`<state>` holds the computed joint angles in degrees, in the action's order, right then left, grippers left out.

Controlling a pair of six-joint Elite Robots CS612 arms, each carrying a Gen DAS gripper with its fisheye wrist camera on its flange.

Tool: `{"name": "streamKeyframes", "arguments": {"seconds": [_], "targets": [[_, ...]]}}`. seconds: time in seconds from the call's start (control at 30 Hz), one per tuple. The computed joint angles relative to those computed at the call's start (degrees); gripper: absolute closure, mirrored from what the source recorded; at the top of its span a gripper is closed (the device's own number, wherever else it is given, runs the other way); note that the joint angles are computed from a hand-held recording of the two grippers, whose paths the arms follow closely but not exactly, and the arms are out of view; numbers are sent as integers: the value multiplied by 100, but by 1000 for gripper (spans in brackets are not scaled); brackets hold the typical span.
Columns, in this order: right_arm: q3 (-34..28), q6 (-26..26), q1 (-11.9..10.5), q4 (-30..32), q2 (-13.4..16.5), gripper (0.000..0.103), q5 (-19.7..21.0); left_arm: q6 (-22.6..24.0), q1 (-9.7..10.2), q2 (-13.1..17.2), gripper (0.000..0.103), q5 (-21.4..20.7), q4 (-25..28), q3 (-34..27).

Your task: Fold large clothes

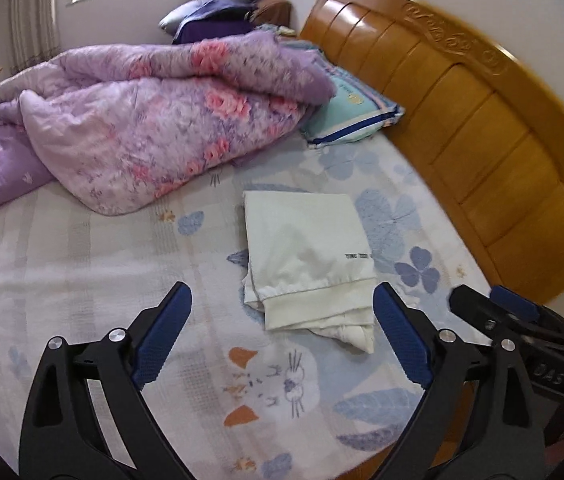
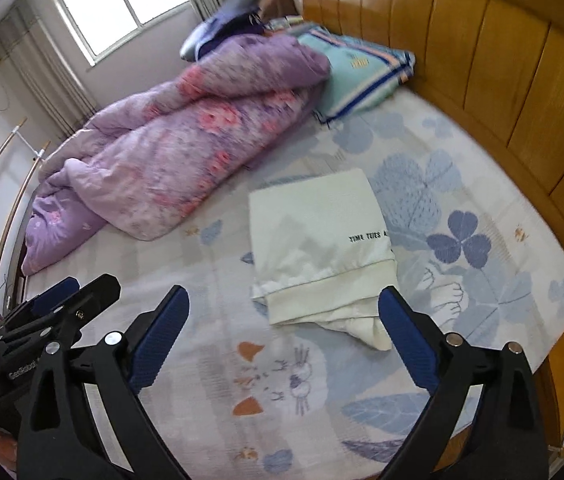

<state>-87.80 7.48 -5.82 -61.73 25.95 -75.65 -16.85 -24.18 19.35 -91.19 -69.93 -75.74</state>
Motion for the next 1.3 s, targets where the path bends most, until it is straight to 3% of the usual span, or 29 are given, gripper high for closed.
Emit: {"name": "streamKeyframes", "arguments": {"seconds": [0.23,0.43,0.53,0.7,1.3], "targets": [[-741,310,282,-61,119,11,-504,620,-123,216,5,851,142,-1067],[-1192,574,439,25,252,11,-809,681,-122,472,5,771,154,-1769],[-1283,559,528,54,278,11,-1028,908,-111,480,5,762,194,-1833],[-1395,580,593,138,314,11,-1181,793,-63,496,5,603,210,-1876],[-1468,726,519,205,359,10,-1005,908,-140,486,5,748,459,-1818]]}}
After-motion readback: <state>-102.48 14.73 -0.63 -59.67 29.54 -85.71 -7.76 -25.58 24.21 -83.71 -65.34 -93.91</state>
